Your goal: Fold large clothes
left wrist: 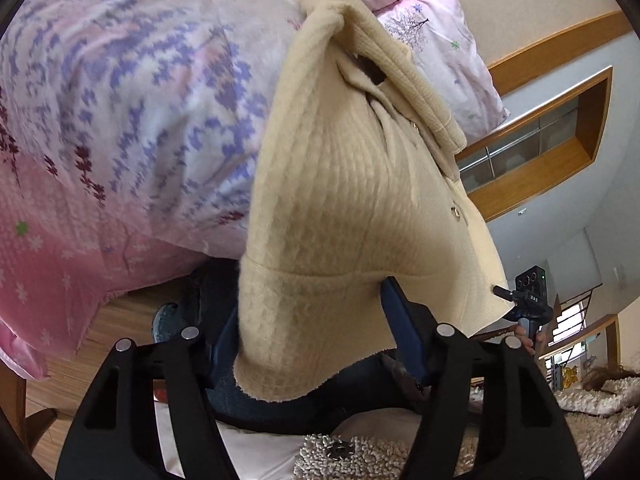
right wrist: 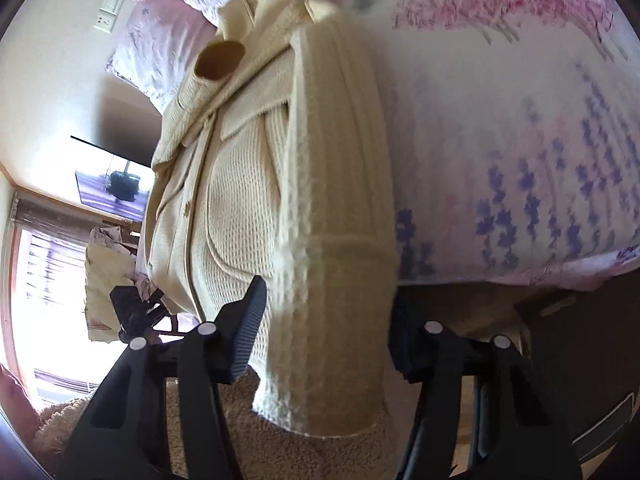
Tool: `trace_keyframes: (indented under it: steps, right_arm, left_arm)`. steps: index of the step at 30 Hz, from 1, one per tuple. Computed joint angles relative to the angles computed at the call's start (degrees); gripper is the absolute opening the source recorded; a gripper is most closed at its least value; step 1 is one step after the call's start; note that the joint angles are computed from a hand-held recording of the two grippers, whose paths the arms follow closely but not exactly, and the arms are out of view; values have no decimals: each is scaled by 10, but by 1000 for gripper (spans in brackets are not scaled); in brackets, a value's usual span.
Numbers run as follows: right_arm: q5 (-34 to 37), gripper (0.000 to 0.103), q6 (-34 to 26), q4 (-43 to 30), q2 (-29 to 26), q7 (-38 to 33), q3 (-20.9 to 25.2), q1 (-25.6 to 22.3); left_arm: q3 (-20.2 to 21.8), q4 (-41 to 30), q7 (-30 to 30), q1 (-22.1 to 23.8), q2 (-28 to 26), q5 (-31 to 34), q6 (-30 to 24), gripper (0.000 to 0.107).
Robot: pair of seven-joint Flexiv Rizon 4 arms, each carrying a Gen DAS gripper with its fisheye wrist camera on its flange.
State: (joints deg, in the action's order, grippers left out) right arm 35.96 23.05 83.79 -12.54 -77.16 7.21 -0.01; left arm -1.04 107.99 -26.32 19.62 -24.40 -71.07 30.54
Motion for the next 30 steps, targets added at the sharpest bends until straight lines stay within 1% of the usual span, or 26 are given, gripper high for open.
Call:
trace_keyframes:
  steps: [1, 2, 3, 4, 6, 7, 9, 10, 14, 19, 23, 26, 28, 30]
  right_arm:
    - [2, 28, -5, -1, -4, 1, 1, 1]
    - [7, 24, 0, 0, -4, 2, 3, 2]
    - [11, 18, 9, 5, -1, -1, 4, 2]
    - [12, 14, 19, 8, 2, -4, 5, 4]
    - [26, 10, 39, 12, 9, -10, 7, 3]
    - [30, 10, 45, 12, 12, -13, 7, 3]
    - [30, 9, 64, 10, 15, -16, 7, 10]
    - [29, 9, 73, 9, 16, -17, 8, 13]
    - [29, 9, 144, 8, 27, -42, 16, 31]
    - [18, 7, 225, 13, 43, -57, 23, 54]
    - [38, 7, 287, 5, 42, -73, 22, 56]
    - [54, 7, 309, -25, 23, -80, 21, 51]
    - [60, 7, 313, -58, 3, -87, 22, 44]
    - [51, 7, 319, -98, -23, -83, 23, 43]
  left_arm:
    - [-1, 2, 1, -1, 2, -1, 0, 59]
    - [-1, 3, 4, 0, 5, -3, -3, 53]
    - [-1, 5, 7, 0, 8, -6, -8, 44]
    - [0, 9, 15, 2, 15, -10, -16, 40]
    - [2, 14, 26, 0, 24, -17, -19, 21]
    - [3, 18, 38, 0, 32, -26, -22, 16]
    - [4, 21, 51, -3, 42, -47, -26, 11]
    - [4, 22, 57, -3, 46, -60, -33, 10]
    - [6, 20, 85, -1, 60, -124, -68, 9]
    - [12, -2, 122, -11, 73, -156, -71, 9]
    - [8, -33, 129, -8, 63, -181, -85, 9]
    - [-1, -68, 119, -6, 48, -193, -88, 9]
    - [-7, -95, 114, -6, 38, -194, -81, 9]
    - [-17, -126, 103, -6, 24, -195, -72, 9]
